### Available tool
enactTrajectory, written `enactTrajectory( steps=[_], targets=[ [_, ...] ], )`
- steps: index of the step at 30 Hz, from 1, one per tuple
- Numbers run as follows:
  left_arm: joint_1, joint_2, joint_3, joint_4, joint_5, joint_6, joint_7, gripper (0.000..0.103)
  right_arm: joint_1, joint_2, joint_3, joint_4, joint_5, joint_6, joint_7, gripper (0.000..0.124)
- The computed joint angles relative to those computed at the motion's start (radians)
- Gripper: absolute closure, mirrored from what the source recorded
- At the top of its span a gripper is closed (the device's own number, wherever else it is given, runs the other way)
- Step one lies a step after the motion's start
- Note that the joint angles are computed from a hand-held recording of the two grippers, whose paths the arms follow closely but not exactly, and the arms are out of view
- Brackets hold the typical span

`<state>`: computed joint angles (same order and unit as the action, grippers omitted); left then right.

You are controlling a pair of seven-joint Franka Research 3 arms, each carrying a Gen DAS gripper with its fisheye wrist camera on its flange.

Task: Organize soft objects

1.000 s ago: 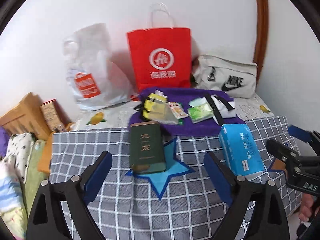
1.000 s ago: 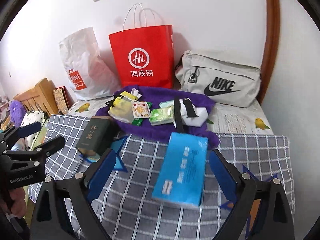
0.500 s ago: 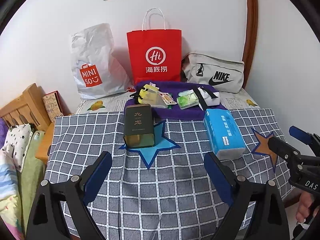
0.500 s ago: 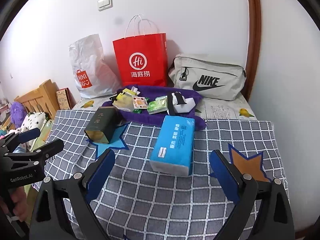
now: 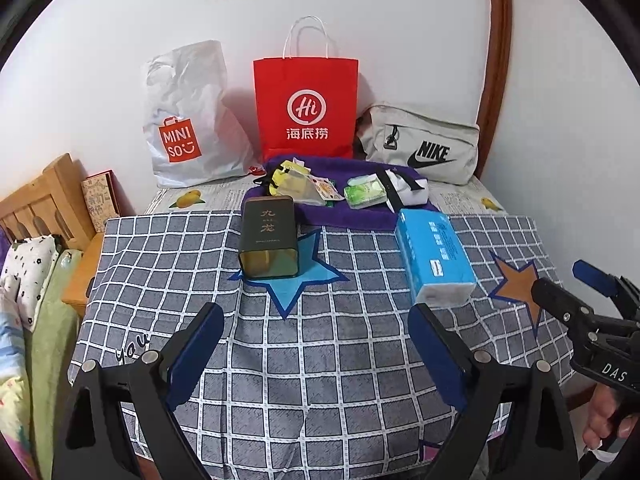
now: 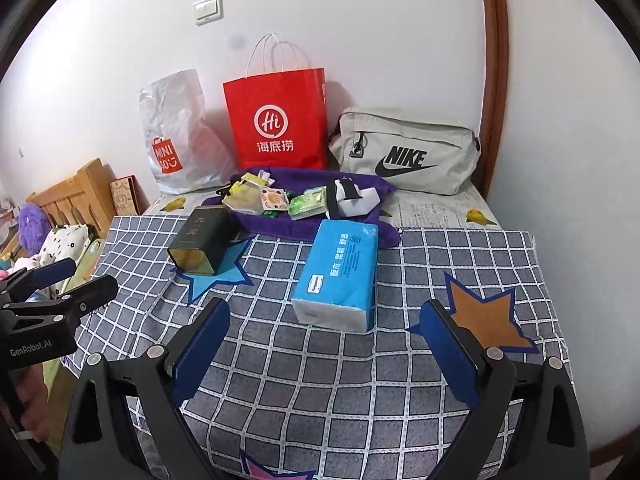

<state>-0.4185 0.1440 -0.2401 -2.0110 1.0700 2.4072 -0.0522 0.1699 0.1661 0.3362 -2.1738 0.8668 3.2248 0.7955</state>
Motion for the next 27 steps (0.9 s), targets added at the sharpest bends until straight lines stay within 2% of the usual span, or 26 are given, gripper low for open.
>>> enactTrajectory(
  steps=[2, 9, 12, 17, 27],
  targets=[
    [-0.004, 0.005, -0.002, 0.007, -0.003, -0.016, 0.010, 0.010, -0.020, -0.001, 0.023, 0.001, 0.031, -0.003, -0.028, 0.029],
    [-0.009, 0.003, -0.002, 0.006, 0.001, -0.013, 0.002, 0.010, 0.020, -0.004, -0.015, -0.008, 0.012, -0.006, -0.014, 0.029],
    [-0.010, 0.003, -0.003, 0.007, 0.000, -0.011, 0.005, 0.010, -0.002, -0.003, 0.013, -0.004, 0.051, -0.005, -0.052, 0.029],
    [-0.014, 0.006, -0.005, 0.010, -0.005, -0.020, 0.009, 0.010, -0.006, -0.004, 0.024, 0.000, 0.104, -0.005, -0.098, 0.029],
    [-0.015, 0.007, -0.004, 0.011, -0.007, -0.017, 0.014, 0.010, 0.032, -0.015, -0.011, -0.003, 0.145, -0.001, -0.131, 0.029]
  ],
)
